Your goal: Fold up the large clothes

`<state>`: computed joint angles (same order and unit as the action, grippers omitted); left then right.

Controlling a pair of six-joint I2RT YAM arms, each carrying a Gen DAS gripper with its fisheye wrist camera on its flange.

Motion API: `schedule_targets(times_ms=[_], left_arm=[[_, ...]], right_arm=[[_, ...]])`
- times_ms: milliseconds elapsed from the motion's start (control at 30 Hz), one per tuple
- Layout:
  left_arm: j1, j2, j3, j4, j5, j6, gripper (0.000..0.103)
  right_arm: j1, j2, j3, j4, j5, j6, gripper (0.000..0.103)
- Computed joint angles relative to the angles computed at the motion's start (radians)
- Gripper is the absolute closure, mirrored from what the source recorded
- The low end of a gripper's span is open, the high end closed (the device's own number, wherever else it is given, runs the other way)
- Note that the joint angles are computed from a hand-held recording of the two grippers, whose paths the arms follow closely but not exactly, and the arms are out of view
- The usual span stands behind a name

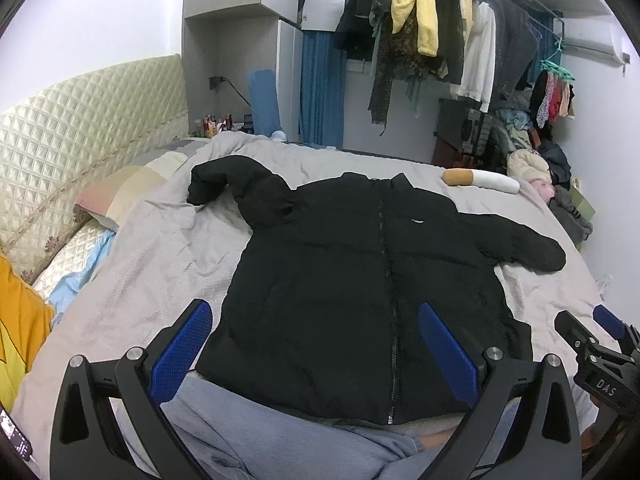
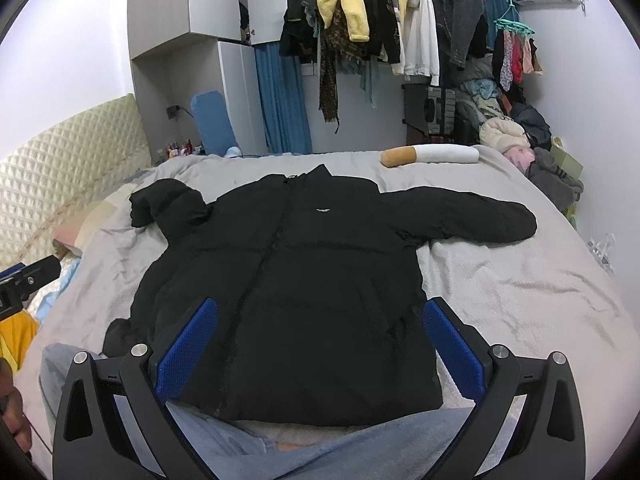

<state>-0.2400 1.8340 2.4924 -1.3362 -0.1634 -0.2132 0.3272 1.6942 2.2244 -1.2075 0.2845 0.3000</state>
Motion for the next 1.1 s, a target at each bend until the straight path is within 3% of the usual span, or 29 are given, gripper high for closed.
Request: schedule_targets(times_ms=[433,800,1100], left_arm=[[-0.002,0.004,0.006,-0.016,-0.006,-0.008,0.000],[0.014,-0.048,-0.106,0.055,0.013,-0.007,0.000],[0.027,-0.034,-0.103,0.047,0.026,0.002,0.000]], right_arm=[[0.013,-0.025,-0.055,0.022,0.004,0.016,0.000],[0.025,-0.019,-0.032,-0.004,0.047,0.021,0.000],[0.030,-0.024,-0.043,-0.003,0.047,0.028,0.000]])
